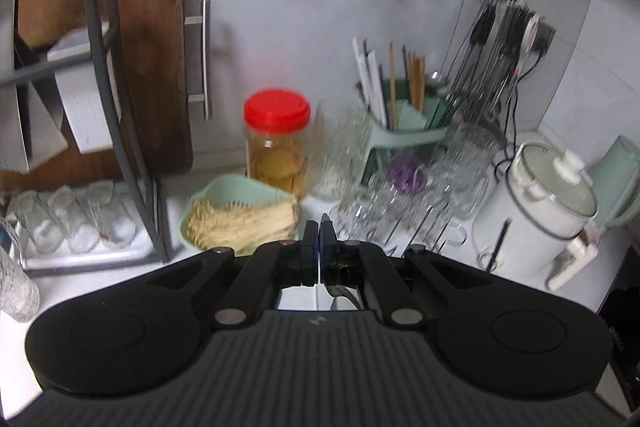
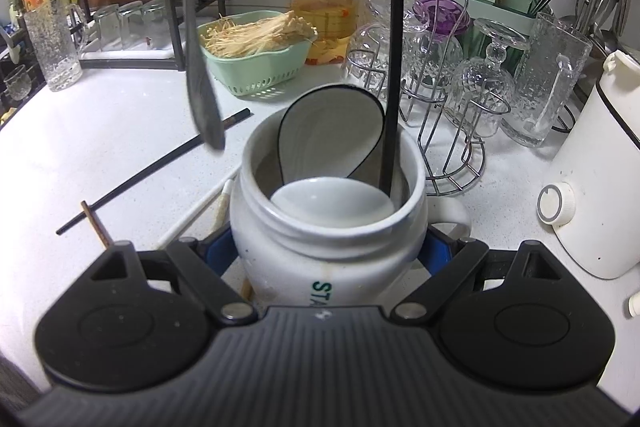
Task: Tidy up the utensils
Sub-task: 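Lift the metal spoon with the left tool above the mug, then lower the metal spoon into the mug held by the right tool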
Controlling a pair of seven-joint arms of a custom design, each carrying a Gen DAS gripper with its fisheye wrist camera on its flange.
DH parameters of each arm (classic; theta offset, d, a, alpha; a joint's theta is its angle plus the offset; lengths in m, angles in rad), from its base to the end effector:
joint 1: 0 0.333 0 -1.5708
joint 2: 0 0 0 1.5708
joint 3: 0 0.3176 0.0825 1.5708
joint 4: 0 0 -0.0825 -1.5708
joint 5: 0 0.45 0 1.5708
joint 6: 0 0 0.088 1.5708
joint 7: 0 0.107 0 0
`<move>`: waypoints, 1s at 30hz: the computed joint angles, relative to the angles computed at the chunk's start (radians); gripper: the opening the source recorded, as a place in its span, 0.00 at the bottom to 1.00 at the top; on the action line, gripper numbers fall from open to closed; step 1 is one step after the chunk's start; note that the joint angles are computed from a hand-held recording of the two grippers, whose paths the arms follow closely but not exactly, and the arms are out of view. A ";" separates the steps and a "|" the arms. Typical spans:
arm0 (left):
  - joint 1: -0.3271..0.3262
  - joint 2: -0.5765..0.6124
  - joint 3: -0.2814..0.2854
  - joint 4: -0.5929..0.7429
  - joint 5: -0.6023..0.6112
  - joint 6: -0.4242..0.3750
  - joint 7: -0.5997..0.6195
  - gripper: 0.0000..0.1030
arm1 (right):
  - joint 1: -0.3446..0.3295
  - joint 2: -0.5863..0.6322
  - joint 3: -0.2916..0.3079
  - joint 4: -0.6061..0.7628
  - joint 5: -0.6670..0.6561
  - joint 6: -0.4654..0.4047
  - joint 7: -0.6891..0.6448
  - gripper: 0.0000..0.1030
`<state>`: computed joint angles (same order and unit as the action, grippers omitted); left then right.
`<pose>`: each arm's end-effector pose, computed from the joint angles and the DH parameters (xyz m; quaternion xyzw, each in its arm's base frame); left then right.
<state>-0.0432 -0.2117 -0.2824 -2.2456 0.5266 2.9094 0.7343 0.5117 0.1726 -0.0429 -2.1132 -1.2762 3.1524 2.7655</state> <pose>0.5468 -0.2248 0.5183 -0.6440 0.6252 -0.3526 0.2646 0.5203 0.3597 0.3485 -0.7953 0.4406 -0.2311 0.3465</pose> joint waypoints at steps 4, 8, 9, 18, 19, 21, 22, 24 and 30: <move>-0.001 -0.012 -0.009 0.016 0.007 0.022 0.001 0.00 | -0.002 0.004 0.001 0.001 0.029 0.007 -0.036 0.90; -0.023 0.002 -0.008 0.039 -0.020 0.031 0.043 0.00 | 0.011 0.011 -0.012 0.006 0.042 0.018 -0.056 0.90; -0.026 0.007 -0.010 0.044 -0.021 0.030 0.051 0.00 | 0.015 0.012 -0.016 0.006 0.046 0.020 -0.061 0.90; -0.065 0.052 -0.005 0.071 -0.024 -0.012 0.091 0.00 | 0.056 0.017 -0.065 0.017 -0.015 0.039 0.002 0.90; -0.072 0.056 0.001 0.073 -0.032 -0.015 0.104 0.00 | 0.056 0.018 -0.066 0.019 -0.026 0.040 0.013 0.90; -0.079 0.059 0.003 0.076 -0.030 -0.018 0.112 0.00 | 0.052 0.020 -0.063 0.023 -0.042 0.040 0.029 0.90; -0.084 0.061 0.006 0.077 -0.035 -0.021 0.123 0.00 | 0.050 0.021 -0.061 0.024 -0.049 0.041 0.036 0.90; -0.107 0.064 0.021 0.078 -0.086 -0.028 0.177 0.00 | 0.045 0.021 -0.056 0.027 -0.063 0.040 0.050 0.90; -0.199 0.039 0.069 0.066 -0.349 -0.108 0.514 0.01 | 0.026 0.022 -0.037 0.031 -0.091 0.039 0.075 0.90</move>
